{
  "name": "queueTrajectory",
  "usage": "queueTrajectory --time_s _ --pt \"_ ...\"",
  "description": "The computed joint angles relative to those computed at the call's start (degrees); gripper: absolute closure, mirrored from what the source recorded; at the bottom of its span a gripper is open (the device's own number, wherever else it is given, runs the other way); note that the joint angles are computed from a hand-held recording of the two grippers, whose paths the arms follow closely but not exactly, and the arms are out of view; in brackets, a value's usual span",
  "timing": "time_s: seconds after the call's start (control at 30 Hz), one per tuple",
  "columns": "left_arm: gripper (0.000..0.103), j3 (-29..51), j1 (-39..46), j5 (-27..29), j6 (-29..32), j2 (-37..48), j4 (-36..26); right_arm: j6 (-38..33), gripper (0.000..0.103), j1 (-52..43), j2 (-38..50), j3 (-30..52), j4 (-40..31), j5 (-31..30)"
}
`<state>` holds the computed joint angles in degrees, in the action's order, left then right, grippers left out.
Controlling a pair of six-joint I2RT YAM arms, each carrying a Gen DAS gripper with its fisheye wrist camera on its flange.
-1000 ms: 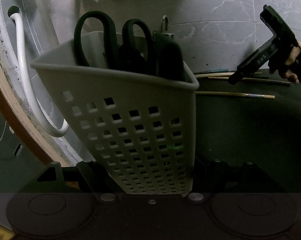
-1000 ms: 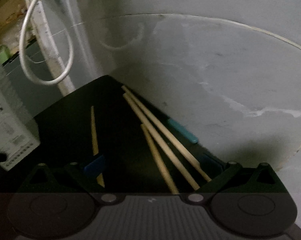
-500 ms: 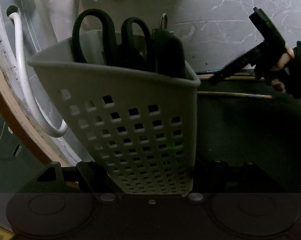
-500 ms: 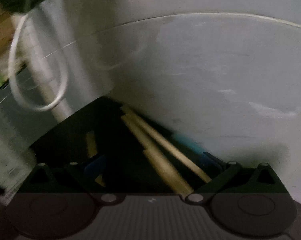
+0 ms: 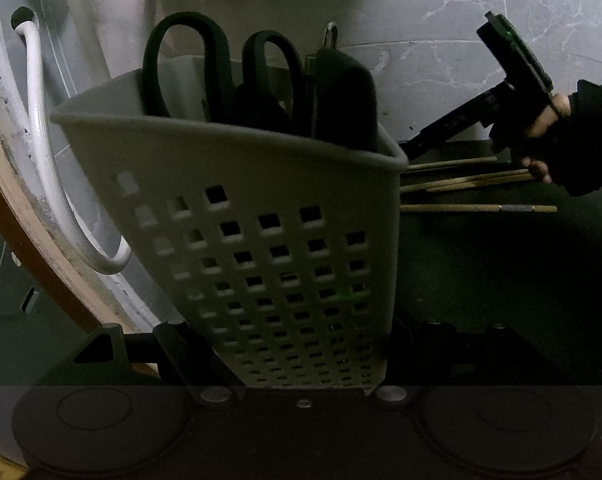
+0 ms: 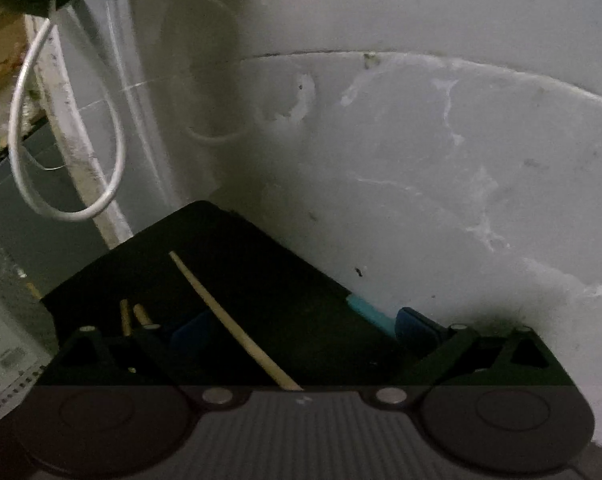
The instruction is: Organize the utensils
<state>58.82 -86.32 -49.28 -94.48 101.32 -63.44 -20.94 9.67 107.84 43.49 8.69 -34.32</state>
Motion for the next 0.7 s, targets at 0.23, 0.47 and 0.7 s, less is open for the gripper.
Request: queueTrajectory --time_s 0.23,0.47,0.7 --pt "0.021 -1.1 0.1 -0.2 0.0 -0.6 1.2 -0.6 0.004 1.3 -0.3 5.6 -14.7 -1.7" --pt "0.022 -2.3 0.2 -0.1 1.0 -1.4 2.3 -1.3 0.005 3.2 -0.3 5.0 -9.2 3.0" --pt "0.022 -2.2 0.4 -0.2 0.9 -1.4 2.3 2.8 0.001 6.4 1.8 4.8 -4.0 4.8"
